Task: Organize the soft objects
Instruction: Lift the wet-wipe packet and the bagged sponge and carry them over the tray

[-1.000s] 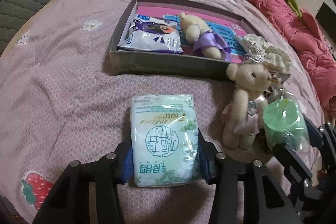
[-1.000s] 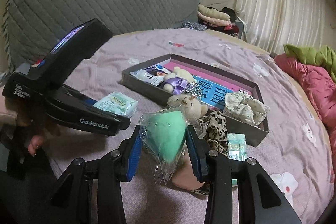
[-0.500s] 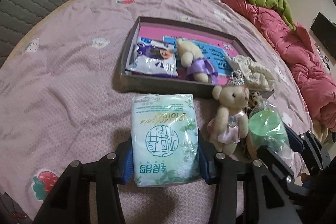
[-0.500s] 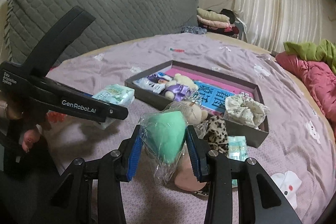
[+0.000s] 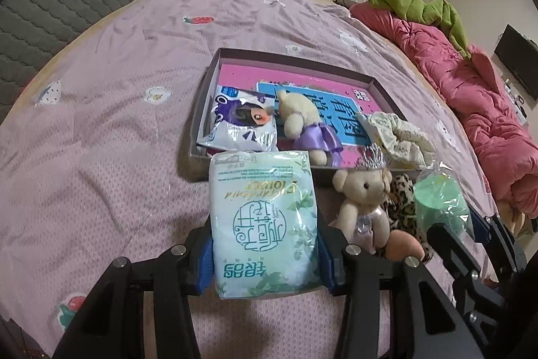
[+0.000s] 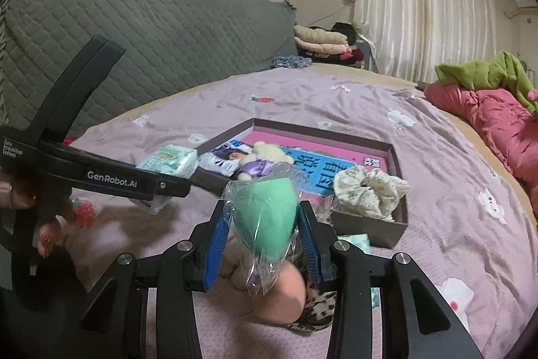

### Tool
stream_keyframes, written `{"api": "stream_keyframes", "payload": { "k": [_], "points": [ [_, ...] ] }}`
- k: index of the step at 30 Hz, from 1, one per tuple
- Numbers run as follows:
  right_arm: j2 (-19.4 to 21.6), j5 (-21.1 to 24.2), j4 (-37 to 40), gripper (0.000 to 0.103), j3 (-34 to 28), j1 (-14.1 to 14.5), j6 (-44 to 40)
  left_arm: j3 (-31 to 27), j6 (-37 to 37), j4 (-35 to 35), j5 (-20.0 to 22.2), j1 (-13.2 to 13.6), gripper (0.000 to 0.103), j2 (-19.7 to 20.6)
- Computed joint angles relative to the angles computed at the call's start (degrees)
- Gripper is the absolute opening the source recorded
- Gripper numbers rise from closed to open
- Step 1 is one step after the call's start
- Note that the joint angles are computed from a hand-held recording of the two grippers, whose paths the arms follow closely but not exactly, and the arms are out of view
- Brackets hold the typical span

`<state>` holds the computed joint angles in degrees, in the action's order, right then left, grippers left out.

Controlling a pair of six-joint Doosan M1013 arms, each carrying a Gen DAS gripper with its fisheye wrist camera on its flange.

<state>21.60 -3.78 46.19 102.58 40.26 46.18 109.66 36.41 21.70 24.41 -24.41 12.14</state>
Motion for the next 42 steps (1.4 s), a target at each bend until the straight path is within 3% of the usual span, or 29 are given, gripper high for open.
{"api": "stream_keyframes", "payload": {
  "k": [8,13,18,42],
  "points": [
    [0.01,-2.43,3.98,0.042,-0.05,-0.64,-2.65,-0.76,-1.90,1.52,-1.34,0.73,0.049,0.59],
    [0.14,-3.50,-0.11,0.042,-0.17,-1.31,1.96,-1.66,-1.78,2.01,-1.58,0.87,0.049,1.31],
    [0.38,-4.06,0.80,0.042,-0.46,-1.98,2.42,-2.35,-2.73,3.29,-1.67,1.02,0.049,1.86],
    [1.85,-4.70,2.82,0.042,-2.15,-3.11,1.39,-6.46,1.10,-0.83,-2.57,3.80,0.049,6.53]
  ]
}}
